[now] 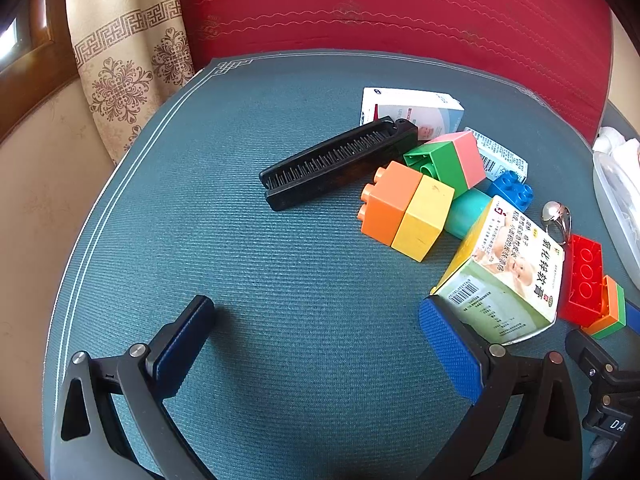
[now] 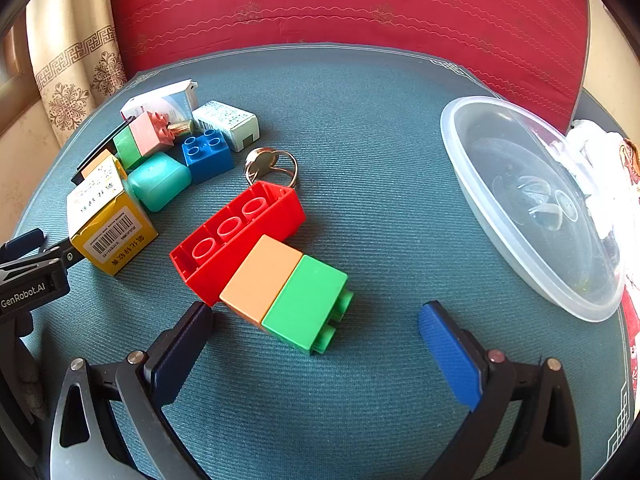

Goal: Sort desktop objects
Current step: 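Move left tool toward the white medicine box while right tool approaches the orange-green block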

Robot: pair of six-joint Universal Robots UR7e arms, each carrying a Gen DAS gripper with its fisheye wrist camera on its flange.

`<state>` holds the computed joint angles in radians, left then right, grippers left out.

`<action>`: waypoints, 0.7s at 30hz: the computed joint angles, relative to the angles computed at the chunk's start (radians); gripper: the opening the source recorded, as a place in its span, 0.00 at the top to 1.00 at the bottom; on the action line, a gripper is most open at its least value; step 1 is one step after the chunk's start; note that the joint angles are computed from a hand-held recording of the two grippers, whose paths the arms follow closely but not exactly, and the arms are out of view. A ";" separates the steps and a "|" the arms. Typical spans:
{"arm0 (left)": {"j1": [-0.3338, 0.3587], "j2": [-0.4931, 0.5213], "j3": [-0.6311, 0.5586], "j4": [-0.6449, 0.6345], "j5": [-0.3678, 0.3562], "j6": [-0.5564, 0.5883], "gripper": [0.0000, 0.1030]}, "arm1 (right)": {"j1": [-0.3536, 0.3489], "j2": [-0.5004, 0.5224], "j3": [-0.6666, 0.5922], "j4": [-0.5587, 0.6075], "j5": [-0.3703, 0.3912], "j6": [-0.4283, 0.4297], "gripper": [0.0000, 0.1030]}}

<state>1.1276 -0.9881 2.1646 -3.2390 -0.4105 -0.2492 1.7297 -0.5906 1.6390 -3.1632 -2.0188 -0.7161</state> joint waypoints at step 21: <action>-0.007 -0.005 0.021 -0.018 -0.017 0.016 0.00 | -0.030 -0.076 0.059 0.112 0.067 -0.147 0.00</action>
